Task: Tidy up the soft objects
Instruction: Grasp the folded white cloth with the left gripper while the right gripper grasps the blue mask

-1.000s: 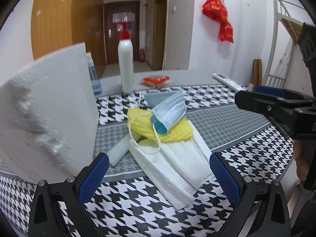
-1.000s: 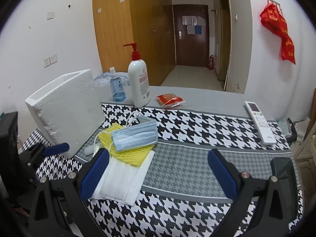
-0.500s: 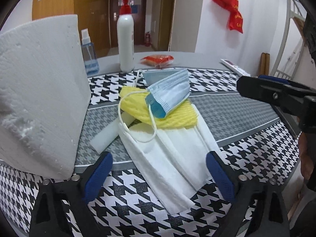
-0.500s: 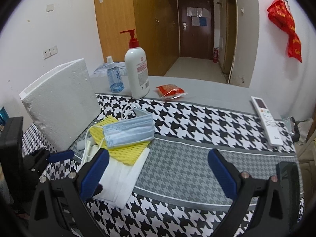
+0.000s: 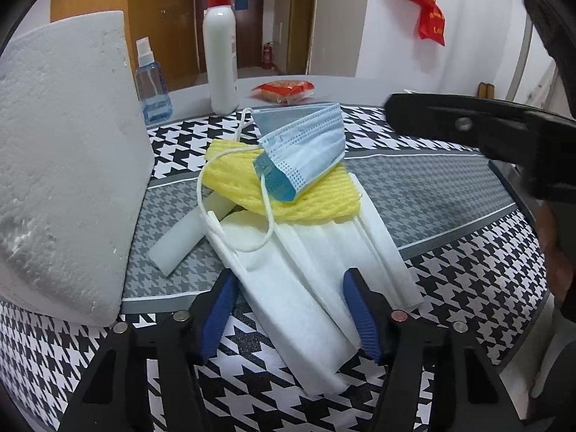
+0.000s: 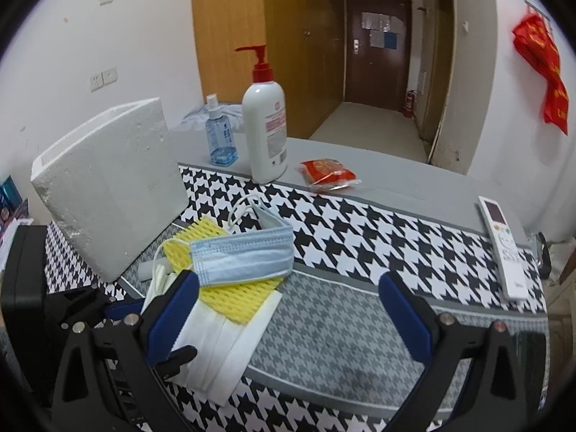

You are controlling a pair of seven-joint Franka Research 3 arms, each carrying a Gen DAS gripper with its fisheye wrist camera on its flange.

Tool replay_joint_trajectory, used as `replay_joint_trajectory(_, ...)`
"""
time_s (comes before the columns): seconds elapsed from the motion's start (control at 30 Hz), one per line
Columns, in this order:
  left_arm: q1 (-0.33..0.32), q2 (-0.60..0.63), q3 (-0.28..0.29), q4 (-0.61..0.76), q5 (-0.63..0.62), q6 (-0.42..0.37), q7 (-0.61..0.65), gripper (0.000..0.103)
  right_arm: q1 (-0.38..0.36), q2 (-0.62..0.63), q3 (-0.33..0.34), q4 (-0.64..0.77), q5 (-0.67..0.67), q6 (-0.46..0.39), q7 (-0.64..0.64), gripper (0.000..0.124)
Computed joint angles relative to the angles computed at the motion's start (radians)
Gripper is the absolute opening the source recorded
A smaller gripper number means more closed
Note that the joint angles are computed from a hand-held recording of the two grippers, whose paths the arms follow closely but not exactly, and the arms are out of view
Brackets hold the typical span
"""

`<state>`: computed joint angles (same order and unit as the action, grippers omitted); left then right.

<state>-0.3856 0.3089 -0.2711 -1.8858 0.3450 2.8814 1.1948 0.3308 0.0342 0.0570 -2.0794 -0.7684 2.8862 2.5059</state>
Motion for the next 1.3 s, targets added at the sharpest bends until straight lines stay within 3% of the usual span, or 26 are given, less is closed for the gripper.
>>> replay_joint_trajectory(0.17,-0.003,0.001,0.006,0.003,0.007,0.003,0.010,0.018,0.005,0.032,-0.005,0.033,0.047,0.010,-0.055,0.101)
replay_joint_trajectory(0.23,0.018,0.001,-0.017,-0.001,-0.017,0.007,0.050,0.008,0.015,0.053,-0.012,0.055,0.059,0.002,-0.083,0.101)
replay_joint_trajectory(0.33,0.025,-0.005,-0.024,-0.012,-0.035,0.015,0.071,0.008,0.034,0.086,-0.028,0.091,0.063,-0.001,-0.110,0.101)
replay_joint_trajectory(0.63,0.036,-0.052,-0.015,-0.075,-0.053,0.044,0.092,0.008,0.056,0.155,-0.046,0.148,0.317,-0.007,-0.333,0.101)
replay_joint_trajectory(0.97,0.072,-0.087,-0.051,-0.127,-0.124,0.057,0.177,0.008,0.056,0.199,-0.028,0.187,0.573,-0.016,-0.578,0.100)
replay_joint_trajectory(1.07,0.072,-0.102,-0.054,-0.146,-0.139,0.057,0.195,0.008,0.052,0.208,-0.017,0.198,0.642,-0.008,-0.652,0.086)
replay_joint_trajectory(1.13,0.069,-0.122,-0.054,-0.168,-0.147,0.063,0.196,0.008,0.063,0.219,-0.029,0.213,0.660,-0.027,-0.666,0.083)
replay_joint_trajectory(1.23,0.069,-0.136,-0.052,-0.183,-0.161,0.068,0.199,0.008,0.051,0.238,-0.014,0.237,0.725,-0.071,-0.721,0.058)
replay_joint_trajectory(1.3,0.068,-0.142,-0.050,-0.192,-0.165,0.074,0.204,0.009,0.065,0.238,-0.032,0.236,0.723,-0.079,-0.704,0.050)
